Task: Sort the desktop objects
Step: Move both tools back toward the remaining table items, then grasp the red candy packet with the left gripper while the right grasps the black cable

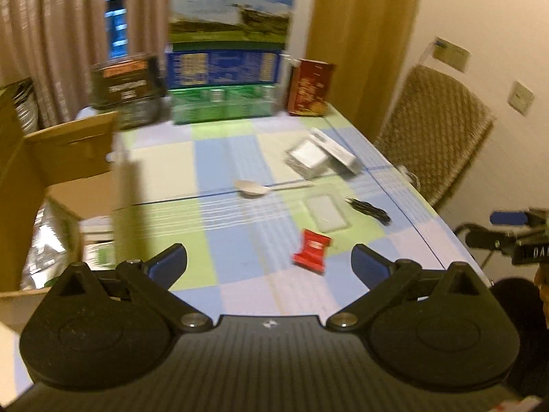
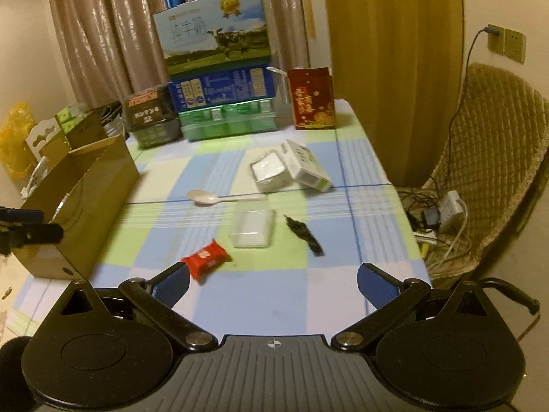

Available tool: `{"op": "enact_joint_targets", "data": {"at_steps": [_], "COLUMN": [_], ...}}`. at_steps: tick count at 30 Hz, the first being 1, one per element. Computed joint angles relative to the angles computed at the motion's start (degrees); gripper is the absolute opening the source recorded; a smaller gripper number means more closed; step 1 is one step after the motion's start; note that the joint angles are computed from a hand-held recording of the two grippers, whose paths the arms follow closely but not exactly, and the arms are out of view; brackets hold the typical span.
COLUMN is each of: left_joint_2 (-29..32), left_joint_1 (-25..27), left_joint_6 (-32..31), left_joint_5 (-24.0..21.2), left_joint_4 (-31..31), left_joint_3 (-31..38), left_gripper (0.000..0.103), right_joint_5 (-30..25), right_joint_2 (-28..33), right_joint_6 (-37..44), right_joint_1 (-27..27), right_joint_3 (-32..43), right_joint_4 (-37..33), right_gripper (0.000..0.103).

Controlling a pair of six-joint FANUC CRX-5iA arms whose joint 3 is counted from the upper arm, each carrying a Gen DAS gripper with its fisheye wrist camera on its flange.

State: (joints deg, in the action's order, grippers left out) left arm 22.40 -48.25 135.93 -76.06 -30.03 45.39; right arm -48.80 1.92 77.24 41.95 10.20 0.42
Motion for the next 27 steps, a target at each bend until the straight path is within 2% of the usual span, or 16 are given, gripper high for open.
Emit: {"op": "enact_joint_targets", "data": {"at_steps": [3, 12, 17, 22, 25, 27], "left_joint_2": [2.0, 8.2, 11.5, 14.1, 15.3, 16.1], "left_joint_1": [0.4, 1.4, 2.4, 4.0, 4.8, 5.4], "left_joint_6": [-1.9, -6.5, -9.5, -11.5, -13.3, -14.2], "left_joint_5": [2.1, 1.7, 1.3, 2.9, 3.9, 4.9], "left_joint_4": [2.4, 6.1, 8.1, 10.7, 11.7, 12.6], "left_joint_3": [0.7, 5.0, 7.6, 9.0, 9.4, 9.2], "left_gripper": [0.100, 0.099, 0.096, 0.092, 0.090, 0.087], "right_joint_5": [0.4, -0.5, -3.3, -6.7, -9.2, -11.0], "right_joint_2": [0.0, 2.9, 6.2, 10.5, 13.7, 16.0], "right_joint_6": [2.5, 8.2, 10.7, 16.1, 20.0, 21.7], "right_joint_1": [-0.8, -3.0, -4.2, -4.4, -4.8, -5.3], "right_joint_3": [-0.3, 2.4, 6.7, 11.5, 14.9, 17.4], "right_joint_4": [0.1, -3.2, -5.3, -5.4, -5.9, -6.5], "right_gripper": [0.101, 0.101, 0.101, 0.100, 0.096, 0.087]}}
